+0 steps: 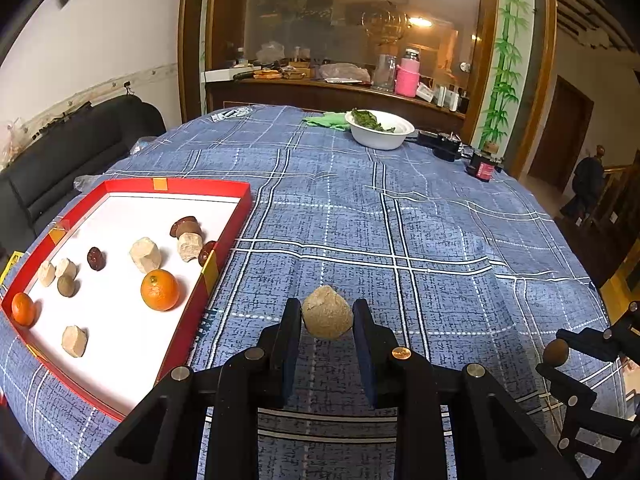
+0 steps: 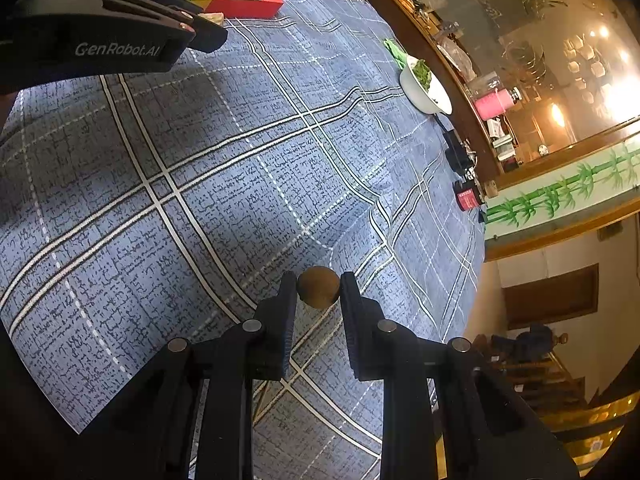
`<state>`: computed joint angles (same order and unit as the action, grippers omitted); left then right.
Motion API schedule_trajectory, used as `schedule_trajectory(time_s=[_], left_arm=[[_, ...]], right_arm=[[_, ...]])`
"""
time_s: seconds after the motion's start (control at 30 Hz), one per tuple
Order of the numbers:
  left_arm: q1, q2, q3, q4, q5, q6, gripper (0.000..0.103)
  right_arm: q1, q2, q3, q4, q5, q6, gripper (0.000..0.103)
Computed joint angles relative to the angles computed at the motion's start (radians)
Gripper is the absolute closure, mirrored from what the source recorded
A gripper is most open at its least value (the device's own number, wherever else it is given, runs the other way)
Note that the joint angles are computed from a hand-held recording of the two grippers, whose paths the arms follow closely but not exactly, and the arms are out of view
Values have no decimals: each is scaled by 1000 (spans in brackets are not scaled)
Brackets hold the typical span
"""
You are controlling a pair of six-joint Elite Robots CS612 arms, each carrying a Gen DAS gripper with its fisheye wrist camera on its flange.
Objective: Organize fruits
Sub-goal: 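Carry the longan and tan cube in both grippers over the tray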
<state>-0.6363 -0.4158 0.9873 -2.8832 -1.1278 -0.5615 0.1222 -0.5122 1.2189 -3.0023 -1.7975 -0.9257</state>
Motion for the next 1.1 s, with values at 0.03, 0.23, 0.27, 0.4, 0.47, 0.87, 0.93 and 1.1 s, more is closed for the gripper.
schedule_trajectory(time_s=[0.03,0.23,0.27,0.4,0.47,0.87,0.93,1.1], left_arm=[[1,-1,2,-1,1,-1,78],[14,-28,46,-25,43,-38,78],[18,-35,57,-25,55,-47,78],[34,-61,101,-19,104,-93,78],[44,-73,121,-9,125,-121,78],[92,-131,227,33,215,-258,78],[96,-137,237,40,219,-271,78],[110,-141,243,69,226,-297,78]], right_arm=[[1,0,-1,2,1,0,82],[4,7,-24,8,34,11,82],[6,8,-30,10,45,14,82],[16,19,-69,24,101,32,82],[24,28,-96,37,138,42,82],[78,101,-281,153,319,114,82],[85,112,-307,170,339,121,82],[101,134,-359,202,378,139,82]])
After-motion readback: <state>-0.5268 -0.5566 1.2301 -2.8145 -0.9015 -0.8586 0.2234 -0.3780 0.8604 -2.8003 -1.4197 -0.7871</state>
